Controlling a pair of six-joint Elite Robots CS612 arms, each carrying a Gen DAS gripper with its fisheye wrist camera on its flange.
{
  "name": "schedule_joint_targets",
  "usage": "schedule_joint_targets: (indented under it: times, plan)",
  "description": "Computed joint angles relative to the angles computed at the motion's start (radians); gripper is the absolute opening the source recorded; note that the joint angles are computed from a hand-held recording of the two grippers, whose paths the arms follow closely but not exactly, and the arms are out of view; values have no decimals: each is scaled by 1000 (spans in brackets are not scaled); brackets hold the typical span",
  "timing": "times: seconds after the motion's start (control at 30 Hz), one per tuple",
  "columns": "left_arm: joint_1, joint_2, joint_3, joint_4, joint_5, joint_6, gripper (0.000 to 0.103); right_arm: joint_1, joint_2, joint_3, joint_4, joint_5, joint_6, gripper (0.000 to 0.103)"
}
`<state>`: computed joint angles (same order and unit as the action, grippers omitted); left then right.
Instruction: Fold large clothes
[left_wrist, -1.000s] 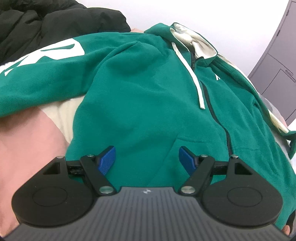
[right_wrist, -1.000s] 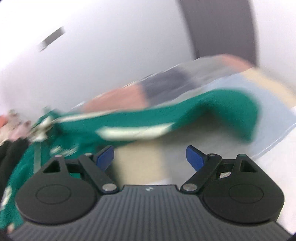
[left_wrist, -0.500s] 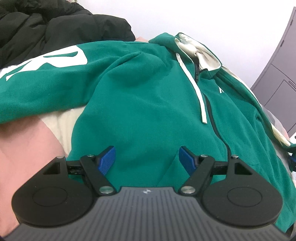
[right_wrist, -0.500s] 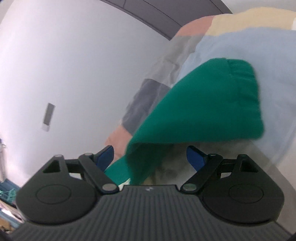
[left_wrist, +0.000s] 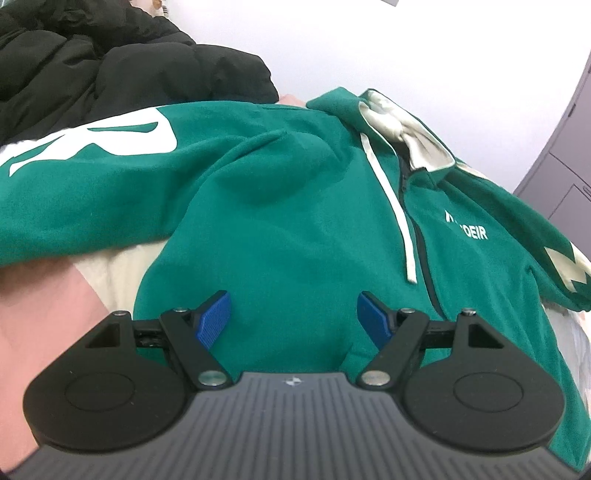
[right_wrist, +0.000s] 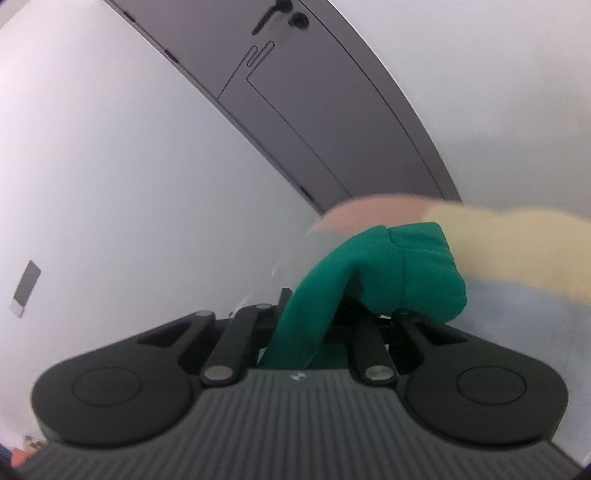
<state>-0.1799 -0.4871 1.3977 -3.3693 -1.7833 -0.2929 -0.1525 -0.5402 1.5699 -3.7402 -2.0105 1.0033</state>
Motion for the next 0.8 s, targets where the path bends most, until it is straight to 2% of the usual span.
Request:
schedule_joint_targets:
  times: [0.1, 0.17, 0.3, 0.57, 0.7, 0.8]
  plan:
    - [2, 3, -12, 3, 2, -27, 79, 9, -15, -27, 18, -33, -80, 14]
    - [4, 4, -15, -4, 1, -40, 79, 26, -28, -44, 11, -55, -162, 14]
    - [12, -1, -7, -35, -17, -66, 79, 71, -68, -54, -6, -78, -264, 14]
    - [42, -20, 36, -138, -90, -104, 79, 215, -137, -87, -103, -117, -554, 14]
    - [63, -22, 45, -178, -153, -139, 79, 303, -145, -118, -114, -140, -629, 14]
    - [75, -24, 54, -208, -170, -155, 79, 370, -131, -156, -107, -167, -641, 15]
